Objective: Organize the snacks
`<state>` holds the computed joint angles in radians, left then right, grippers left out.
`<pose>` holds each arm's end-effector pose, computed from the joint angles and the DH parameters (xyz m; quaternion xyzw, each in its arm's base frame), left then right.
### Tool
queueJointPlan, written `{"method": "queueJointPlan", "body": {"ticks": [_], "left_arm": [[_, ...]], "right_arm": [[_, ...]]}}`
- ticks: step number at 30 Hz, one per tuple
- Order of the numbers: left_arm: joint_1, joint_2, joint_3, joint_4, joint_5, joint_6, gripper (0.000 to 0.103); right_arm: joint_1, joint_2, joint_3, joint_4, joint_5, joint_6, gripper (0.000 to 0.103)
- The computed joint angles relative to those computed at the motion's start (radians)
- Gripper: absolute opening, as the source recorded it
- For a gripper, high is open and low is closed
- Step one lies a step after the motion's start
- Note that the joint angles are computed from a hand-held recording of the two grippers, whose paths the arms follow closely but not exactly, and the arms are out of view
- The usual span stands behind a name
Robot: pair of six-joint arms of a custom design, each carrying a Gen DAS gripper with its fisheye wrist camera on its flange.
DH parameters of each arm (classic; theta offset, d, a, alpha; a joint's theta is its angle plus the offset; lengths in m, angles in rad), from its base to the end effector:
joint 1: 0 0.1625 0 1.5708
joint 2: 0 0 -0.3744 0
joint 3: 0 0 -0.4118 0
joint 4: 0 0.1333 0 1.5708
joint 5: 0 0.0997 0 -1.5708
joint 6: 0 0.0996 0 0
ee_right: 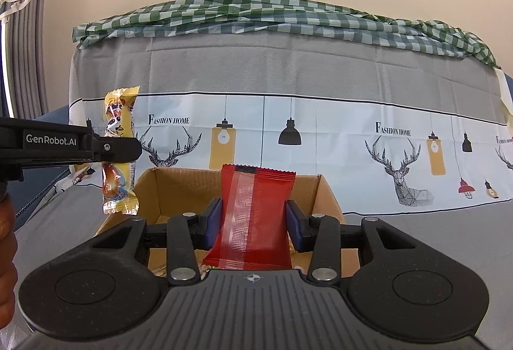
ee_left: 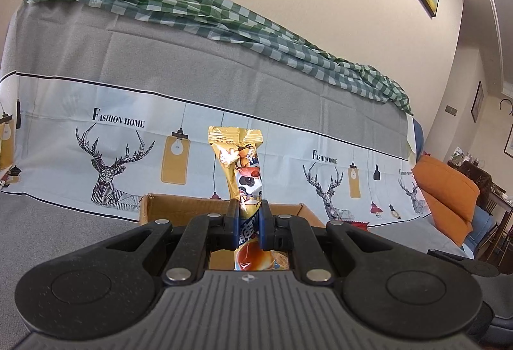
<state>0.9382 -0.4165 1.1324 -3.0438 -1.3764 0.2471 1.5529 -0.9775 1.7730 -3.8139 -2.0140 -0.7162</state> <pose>-0.3456 -0.7295 0.0412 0.3613 0.8521 -0.3783 0.0180 0.0799 -0.6006 0.2667 0.1133 -0.7367 0.5439 0.3856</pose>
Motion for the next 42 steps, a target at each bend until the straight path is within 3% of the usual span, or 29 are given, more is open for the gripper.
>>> {"method": "queueJointPlan", "body": {"ticks": [4, 5, 6, 7, 8, 14, 16, 19, 22, 24, 26, 28, 29, 36, 39, 42], "left_arm": [[0.001, -0.003, 0.002, 0.011, -0.012, -0.003, 0.012], [0.001, -0.002, -0.004, 0.028, -0.014, -0.006, 0.014], [0.001, -0.002, -0.006, 0.046, -0.012, -0.010, 0.025], [0.001, -0.002, -0.008, 0.059, -0.009, -0.012, 0.034], [0.001, -0.001, -0.006, 0.054, -0.007, -0.012, 0.035], [0.000, -0.001, -0.004, 0.035, 0.011, 0.008, 0.038], [-0.001, -0.003, 0.004, 0.018, 0.025, 0.032, 0.056], [-0.006, -0.010, 0.034, -0.044, 0.054, 0.091, 0.082], [-0.014, -0.035, 0.088, -0.114, 0.070, 0.154, 0.086], [-0.035, -0.054, 0.117, -0.136, 0.141, 0.162, 0.087], [-0.058, -0.091, 0.158, -0.131, 0.192, 0.132, 0.087], [-0.081, -0.136, 0.217, -0.132, 0.241, 0.102, 0.101], [-0.092, -0.157, 0.248, -0.128, 0.274, 0.078, 0.103], [-0.151, -0.304, 0.462, 0.110, 0.449, -0.250, 0.103], [-0.150, -0.314, 0.497, 0.178, 0.459, -0.320, 0.103], [-0.144, -0.320, 0.518, 0.202, 0.460, -0.331, 0.102]], "right_arm": [[-0.001, -0.001, 0.002, 0.001, 0.003, -0.001, 0.044], [-0.001, -0.002, 0.002, 0.007, 0.003, 0.001, 0.045], [-0.002, -0.003, 0.002, 0.019, 0.002, 0.005, 0.047], [-0.002, -0.003, 0.001, 0.028, -0.003, 0.006, 0.050], [0.000, 0.002, -0.005, 0.033, -0.016, 0.003, 0.058], [0.003, 0.007, -0.009, 0.027, -0.027, 0.000, 0.076], [0.002, 0.006, -0.010, 0.027, -0.029, 0.004, 0.082], [0.003, 0.007, -0.012, 0.025, -0.035, 0.014, 0.101], [0.007, 0.009, -0.010, 0.010, -0.048, 0.017, 0.102], [0.009, 0.005, 0.001, -0.015, -0.045, 0.014, 0.102], [0.013, -0.005, 0.020, -0.041, -0.040, 0.022, 0.102], [0.014, -0.022, 0.043, -0.057, -0.037, 0.038, 0.102], [0.015, -0.031, 0.054, -0.064, -0.041, 0.045, 0.102], [0.045, -0.128, 0.178, -0.035, -0.177, 0.202, 0.102], [0.058, -0.163, 0.229, 0.031, -0.230, 0.262, 0.102], [0.065, -0.154, 0.260, -0.017, -0.239, 0.215, 0.102]]}}
